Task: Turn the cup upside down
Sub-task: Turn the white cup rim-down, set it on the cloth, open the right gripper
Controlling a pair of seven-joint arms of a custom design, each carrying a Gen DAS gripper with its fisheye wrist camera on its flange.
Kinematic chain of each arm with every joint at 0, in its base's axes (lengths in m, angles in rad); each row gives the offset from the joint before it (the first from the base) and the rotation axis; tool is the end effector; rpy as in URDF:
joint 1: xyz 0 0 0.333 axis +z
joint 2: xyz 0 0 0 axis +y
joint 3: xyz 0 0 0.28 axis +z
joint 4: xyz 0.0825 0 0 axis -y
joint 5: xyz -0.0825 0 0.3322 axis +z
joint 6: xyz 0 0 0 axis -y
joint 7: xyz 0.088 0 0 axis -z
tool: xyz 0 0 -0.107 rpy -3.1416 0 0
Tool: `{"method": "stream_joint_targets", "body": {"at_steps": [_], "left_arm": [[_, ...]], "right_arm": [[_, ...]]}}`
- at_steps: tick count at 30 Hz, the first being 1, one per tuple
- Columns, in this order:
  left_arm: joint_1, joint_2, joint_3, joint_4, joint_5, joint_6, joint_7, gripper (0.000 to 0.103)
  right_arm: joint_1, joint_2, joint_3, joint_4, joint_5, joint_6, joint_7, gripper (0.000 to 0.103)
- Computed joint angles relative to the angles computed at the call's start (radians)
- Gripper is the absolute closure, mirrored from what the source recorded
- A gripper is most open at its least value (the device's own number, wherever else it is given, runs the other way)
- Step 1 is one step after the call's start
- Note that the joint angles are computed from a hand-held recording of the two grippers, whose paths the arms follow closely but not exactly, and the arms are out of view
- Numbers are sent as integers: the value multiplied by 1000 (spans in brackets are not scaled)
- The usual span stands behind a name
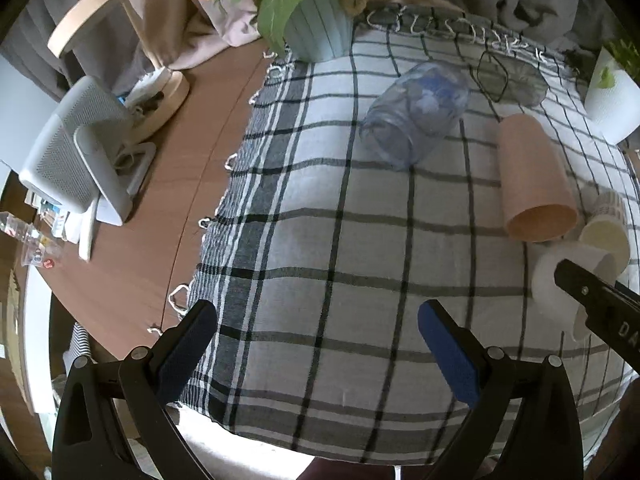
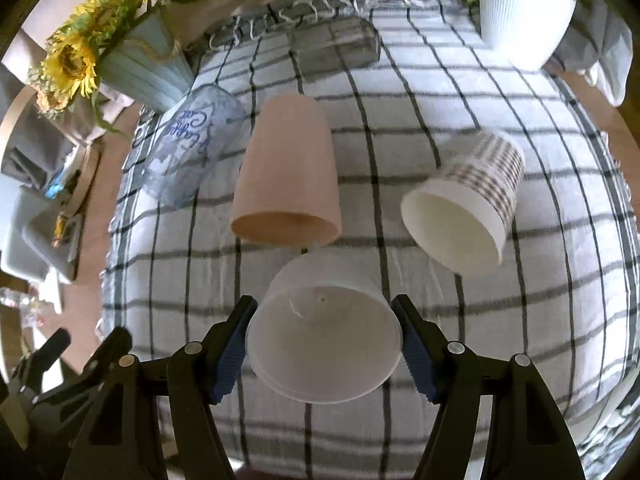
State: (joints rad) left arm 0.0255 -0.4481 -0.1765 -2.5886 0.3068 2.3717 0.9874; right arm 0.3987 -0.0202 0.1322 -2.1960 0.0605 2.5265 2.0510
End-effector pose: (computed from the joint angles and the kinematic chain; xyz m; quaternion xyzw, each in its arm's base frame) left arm 0.3843 -0.0554 0.4255 -0.7734 0.6051 -0.0333 0.1858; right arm 0.4455 0.2611 0.4232 -0.6989 0.6934 -0.0287 0.1731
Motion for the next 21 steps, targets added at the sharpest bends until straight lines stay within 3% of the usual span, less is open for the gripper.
{"method": "stream_joint_targets", "body": {"at_steps": [9, 21], "left_arm": [[-15, 3, 16, -23, -13, 10, 69, 0], [-11, -15, 17, -41, -48, 30, 103, 0]], "right_arm": [[20, -24, 18, -75, -146, 93, 161, 34], [45, -62, 29, -134, -25, 29, 133, 35]]}}
